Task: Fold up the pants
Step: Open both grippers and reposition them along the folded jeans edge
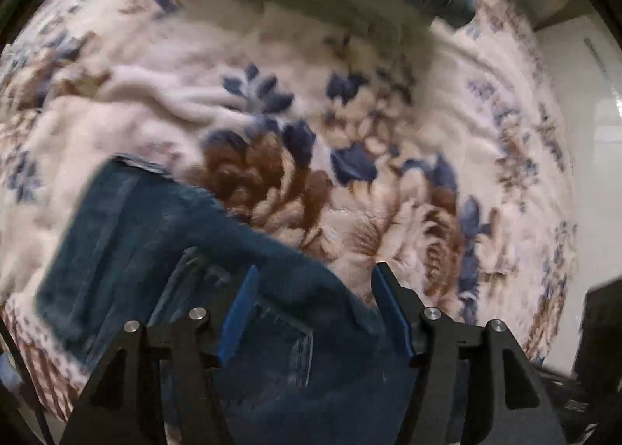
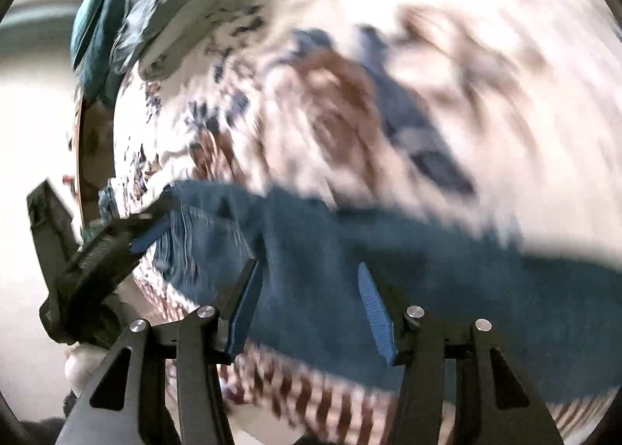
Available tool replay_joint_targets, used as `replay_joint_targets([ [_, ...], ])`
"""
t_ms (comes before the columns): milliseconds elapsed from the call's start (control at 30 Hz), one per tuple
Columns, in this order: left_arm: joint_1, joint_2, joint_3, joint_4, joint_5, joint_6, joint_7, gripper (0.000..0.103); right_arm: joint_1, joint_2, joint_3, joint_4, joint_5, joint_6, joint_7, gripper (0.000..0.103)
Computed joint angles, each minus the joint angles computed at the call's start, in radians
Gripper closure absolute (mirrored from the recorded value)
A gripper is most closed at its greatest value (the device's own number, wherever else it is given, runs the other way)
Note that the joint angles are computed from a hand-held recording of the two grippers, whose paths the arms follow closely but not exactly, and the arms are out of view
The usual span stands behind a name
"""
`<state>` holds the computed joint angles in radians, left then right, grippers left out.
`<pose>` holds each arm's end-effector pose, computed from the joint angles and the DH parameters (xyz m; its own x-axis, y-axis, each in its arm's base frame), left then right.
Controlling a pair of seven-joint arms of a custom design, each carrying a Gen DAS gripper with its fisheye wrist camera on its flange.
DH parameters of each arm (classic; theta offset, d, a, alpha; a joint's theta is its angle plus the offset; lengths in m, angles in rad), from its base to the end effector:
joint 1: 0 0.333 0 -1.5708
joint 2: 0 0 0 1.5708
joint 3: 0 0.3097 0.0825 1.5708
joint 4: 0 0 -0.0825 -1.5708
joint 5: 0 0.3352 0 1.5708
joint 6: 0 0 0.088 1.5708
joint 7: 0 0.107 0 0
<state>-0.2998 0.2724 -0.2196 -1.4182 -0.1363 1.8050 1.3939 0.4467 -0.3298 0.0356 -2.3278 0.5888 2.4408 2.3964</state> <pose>0.5274 -0.2939 0.5595 -0.3040 -0.9292 0.2103 -0.9526 0.2934 -0.0804 0.3909 0.2074 0.5301 -0.5732 -0.5902 -0.5685 -0.7776 0.6106 0.1501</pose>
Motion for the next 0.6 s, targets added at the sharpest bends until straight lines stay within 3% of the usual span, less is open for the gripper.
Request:
replay_joint_targets([
  [67,-0.004,0.026,0.001,0.006,0.004,-0.010,-0.003,0.044,0.018,0.105,-0.061,0.079,0.081,-0.022,-0.185,0.048],
  [133,0.008,0.003,0.004,-0.048,-0.014,0.033,0.007,0.044,0.008,0.199,-0.074,0.149,0.129,-0.083,-0.330,0.048],
  [167,0.005,-0.005,0.008,-0.064,0.006,0.050,0.006,0.044,0.000,0.236,-0.071,0.173,0.158,-0.111,-0.377,0.054],
  [200,0.010,-0.017,0.011,-0.088,0.010,0.069,0.008,0.044,-0.010,0.254,-0.060,0.180,0.167,-0.123,-0.389,0.080],
  [233,0.023,-0.027,0.013,-0.107,-0.013,0.085,0.011,0.044,-0.018,0.273,-0.047,0.189,0.168,-0.148,-0.402,0.086],
  [300,0.039,-0.032,0.015,-0.121,-0.041,0.094,0.007,0.049,-0.040,0.265,-0.014,0.170,0.097,-0.134,-0.349,0.090],
  [367,0.045,-0.035,0.015,-0.128,-0.040,0.096,0.011,0.049,-0.060,0.223,0.012,0.106,0.109,-0.074,-0.305,0.096],
  [433,0.045,-0.041,0.018,-0.136,-0.022,0.104,0.002,0.049,-0.078,0.166,0.029,0.029,0.061,-0.040,-0.182,0.101],
  [600,0.049,-0.067,0.015,-0.125,-0.027,0.090,-0.025,0.049,-0.045,0.014,-0.005,-0.160,0.293,0.055,-0.212,0.099],
])
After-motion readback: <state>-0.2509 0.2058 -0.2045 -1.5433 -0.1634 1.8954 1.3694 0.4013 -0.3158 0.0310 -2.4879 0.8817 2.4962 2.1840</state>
